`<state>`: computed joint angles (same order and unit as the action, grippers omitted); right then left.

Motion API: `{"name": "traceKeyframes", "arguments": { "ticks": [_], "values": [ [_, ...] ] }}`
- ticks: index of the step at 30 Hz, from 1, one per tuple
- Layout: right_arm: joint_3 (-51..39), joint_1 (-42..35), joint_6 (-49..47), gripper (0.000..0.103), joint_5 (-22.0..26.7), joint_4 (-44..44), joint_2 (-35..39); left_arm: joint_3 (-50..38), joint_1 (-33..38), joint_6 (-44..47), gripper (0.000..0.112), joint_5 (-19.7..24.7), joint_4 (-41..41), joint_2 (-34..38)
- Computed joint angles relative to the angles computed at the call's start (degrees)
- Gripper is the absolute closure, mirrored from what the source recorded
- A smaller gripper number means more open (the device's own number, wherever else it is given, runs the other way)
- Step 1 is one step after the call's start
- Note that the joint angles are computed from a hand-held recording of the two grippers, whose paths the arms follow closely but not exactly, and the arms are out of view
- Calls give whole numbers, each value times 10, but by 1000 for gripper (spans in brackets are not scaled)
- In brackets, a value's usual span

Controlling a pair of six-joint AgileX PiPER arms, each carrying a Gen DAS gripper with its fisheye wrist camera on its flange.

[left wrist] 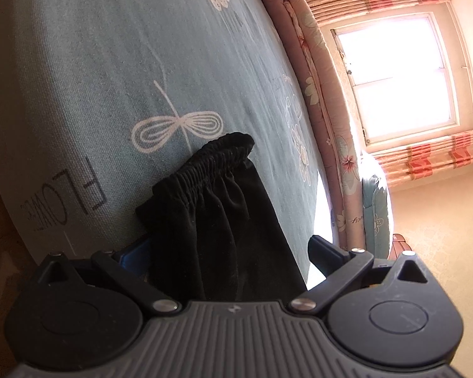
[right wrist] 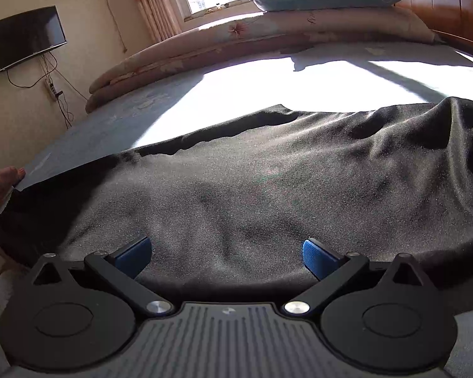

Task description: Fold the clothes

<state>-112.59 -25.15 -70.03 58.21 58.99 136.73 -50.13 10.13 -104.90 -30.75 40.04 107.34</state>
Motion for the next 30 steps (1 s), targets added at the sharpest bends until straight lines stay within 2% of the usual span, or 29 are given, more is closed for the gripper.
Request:
{"name": "traceKeyframes", "arguments": {
  "ticks": [4,10,12,20,24,30],
  "values": [
    [6,2,-5,0,-6,-1,-3,33,-5,43,12,-49,-66,4],
    [15,5,-14,0,-16,-2,-8,71,-8,77,11,-114,-88,8],
    [21,8,-20,0,-24,-3,-12,57,2,54,11,-118,-75,20],
    [39,12,-34,0,-40,-4,-22,22,17,64,10,-145,-112,66],
    [42,13,-36,0,-43,-5,-24,30,11,82,11,-147,-124,60],
    [46,16,-39,0,-49,-7,-26,38,-11,151,13,-117,-121,38]
  ]
}}
